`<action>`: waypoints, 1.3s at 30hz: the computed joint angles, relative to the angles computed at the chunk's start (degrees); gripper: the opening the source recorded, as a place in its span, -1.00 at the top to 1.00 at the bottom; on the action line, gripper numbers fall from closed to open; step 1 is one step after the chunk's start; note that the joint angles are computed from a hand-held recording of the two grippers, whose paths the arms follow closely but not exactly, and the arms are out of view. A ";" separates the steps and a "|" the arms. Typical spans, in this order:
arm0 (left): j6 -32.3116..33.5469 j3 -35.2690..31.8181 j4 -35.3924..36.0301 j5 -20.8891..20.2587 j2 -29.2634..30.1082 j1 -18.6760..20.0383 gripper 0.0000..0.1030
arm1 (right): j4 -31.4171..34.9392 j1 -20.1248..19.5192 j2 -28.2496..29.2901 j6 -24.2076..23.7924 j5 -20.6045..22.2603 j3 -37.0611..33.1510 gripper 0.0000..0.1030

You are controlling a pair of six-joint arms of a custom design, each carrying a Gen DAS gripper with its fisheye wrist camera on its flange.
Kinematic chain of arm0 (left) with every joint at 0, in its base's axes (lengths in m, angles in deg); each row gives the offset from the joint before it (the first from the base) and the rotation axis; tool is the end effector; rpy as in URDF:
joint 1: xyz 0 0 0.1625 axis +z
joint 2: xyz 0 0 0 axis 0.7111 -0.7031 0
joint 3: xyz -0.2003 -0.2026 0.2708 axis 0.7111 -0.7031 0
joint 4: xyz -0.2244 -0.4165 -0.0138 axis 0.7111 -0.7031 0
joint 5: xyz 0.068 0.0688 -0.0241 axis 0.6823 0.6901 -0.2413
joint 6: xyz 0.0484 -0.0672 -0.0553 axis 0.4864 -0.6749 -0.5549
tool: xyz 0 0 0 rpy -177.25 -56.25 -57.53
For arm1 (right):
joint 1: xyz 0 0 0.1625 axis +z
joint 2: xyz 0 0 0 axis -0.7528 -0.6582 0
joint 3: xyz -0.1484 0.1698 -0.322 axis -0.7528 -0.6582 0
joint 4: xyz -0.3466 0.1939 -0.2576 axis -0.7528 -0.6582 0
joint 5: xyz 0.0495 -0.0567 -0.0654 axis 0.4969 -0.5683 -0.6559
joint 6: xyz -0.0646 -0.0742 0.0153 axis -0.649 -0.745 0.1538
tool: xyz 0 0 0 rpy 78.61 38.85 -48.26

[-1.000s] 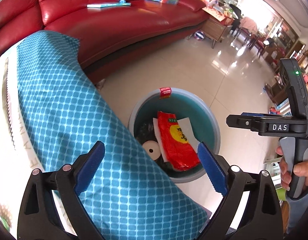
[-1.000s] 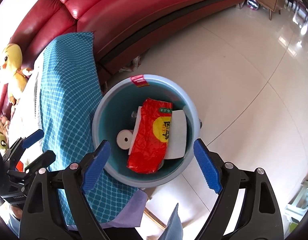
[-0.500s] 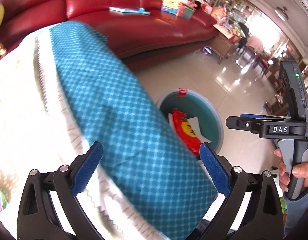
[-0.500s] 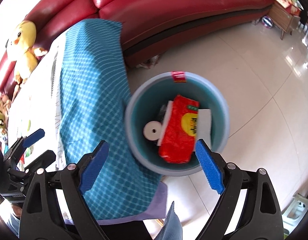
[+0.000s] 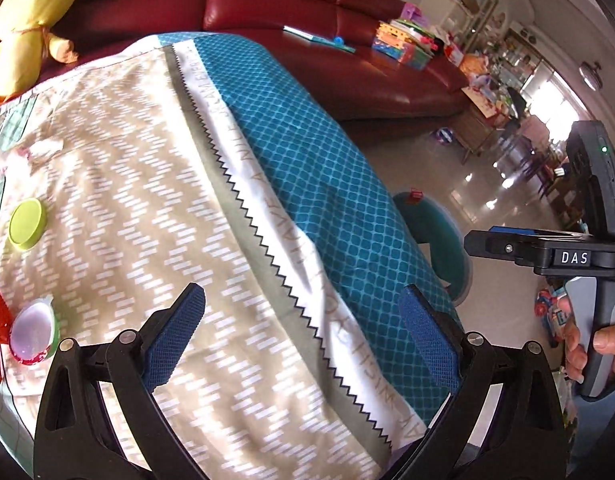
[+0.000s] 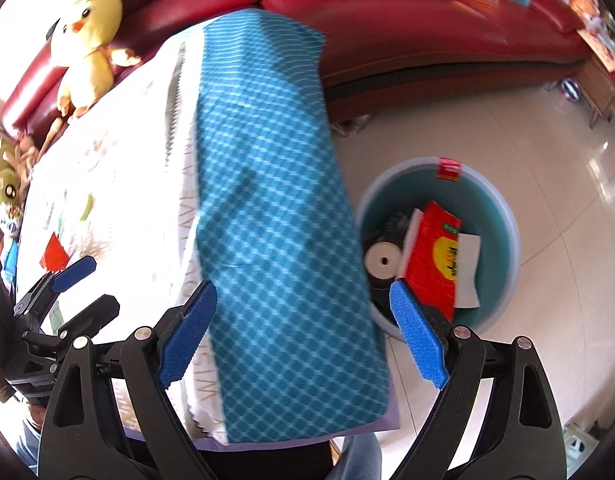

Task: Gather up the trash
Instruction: 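Move both grippers back over the table toward the remaining wrappers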

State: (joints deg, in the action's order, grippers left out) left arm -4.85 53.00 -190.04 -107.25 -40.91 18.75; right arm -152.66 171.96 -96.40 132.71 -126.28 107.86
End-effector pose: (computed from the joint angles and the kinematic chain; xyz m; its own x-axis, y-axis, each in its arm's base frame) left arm -0.1136 -0.6076 0.3729 -0.7563 0.5606 -0.3371 0.6271 0.7681 -0.1295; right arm 0.4390 -0.5644 0.0330 -0.7931 0.3486 0.4995 0.0193 0.8340 -0.5514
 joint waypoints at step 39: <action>-1.61 -15.41 1.94 10.50 0.19 16.43 -0.90 | 22.07 0.95 36.19 -11.38 11.52 -52.15 -0.63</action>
State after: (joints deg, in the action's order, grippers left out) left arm -6.46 37.59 -188.10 -96.75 -40.72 35.17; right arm -130.59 172.91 -60.21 121.33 -114.76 55.71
